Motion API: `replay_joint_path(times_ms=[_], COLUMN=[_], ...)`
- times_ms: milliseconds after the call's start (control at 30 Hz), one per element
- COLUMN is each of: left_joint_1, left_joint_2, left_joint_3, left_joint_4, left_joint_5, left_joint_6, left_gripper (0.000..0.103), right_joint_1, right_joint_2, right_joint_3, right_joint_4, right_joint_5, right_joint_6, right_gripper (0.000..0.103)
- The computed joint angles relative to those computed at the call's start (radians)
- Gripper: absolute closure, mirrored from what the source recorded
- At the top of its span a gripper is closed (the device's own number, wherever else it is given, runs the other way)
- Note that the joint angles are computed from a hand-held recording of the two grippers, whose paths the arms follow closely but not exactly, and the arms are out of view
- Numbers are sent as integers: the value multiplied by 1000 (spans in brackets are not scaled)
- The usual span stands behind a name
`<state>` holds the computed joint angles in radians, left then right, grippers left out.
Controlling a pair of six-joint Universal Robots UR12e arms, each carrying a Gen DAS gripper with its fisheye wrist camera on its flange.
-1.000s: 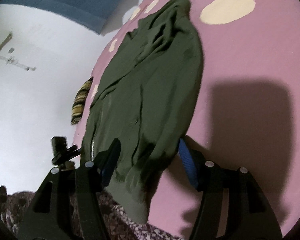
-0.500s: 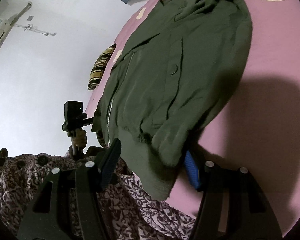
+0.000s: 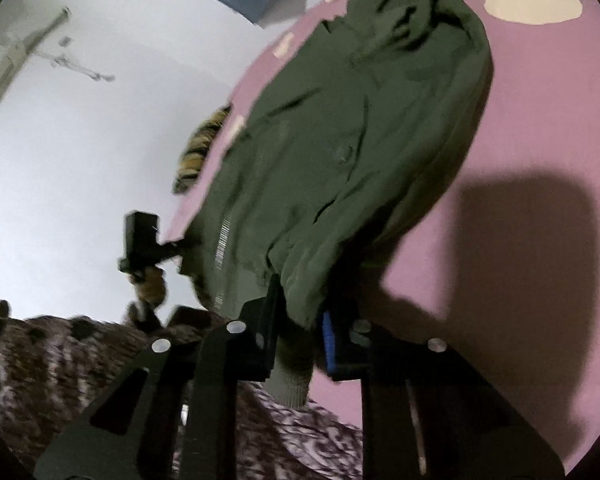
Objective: Fold small clothes
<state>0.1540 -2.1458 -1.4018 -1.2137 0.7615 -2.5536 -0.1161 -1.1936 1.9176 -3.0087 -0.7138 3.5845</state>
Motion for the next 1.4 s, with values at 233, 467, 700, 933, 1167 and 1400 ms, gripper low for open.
replay_joint_path(times_ms=[233,467,700,933,1167,1400], left_joint_1=[14,9,-22,-62,-102,-111], left_joint_2=[-16,-50,-175,-344,-521,-611], left_joint_3=[39,117,279,531,839,1002], left_joint_4=[-96,-110,109,224,60,-50], left_joint_5=[-157,-355,-479,-402,-222,-152], left_joint_6=[-10,-49,-357,-602,-658,-663], left_gripper=[89,90,90,90,90,78], right_joint_1=[-14,-28,-45,-62,-64,-73], right_joint_2=[38,85,182,316,399,423], right_joint_3=[-7,-70,-217,-400,-522,-550], right_joint_4=[-244,-492,-623,-530,-334,-243], right_joint_5=[51,26,-33,-66,-112,-140], right_joint_6=[176,373,559,705,710,726], right_gripper=[88,89,89,89,88,76])
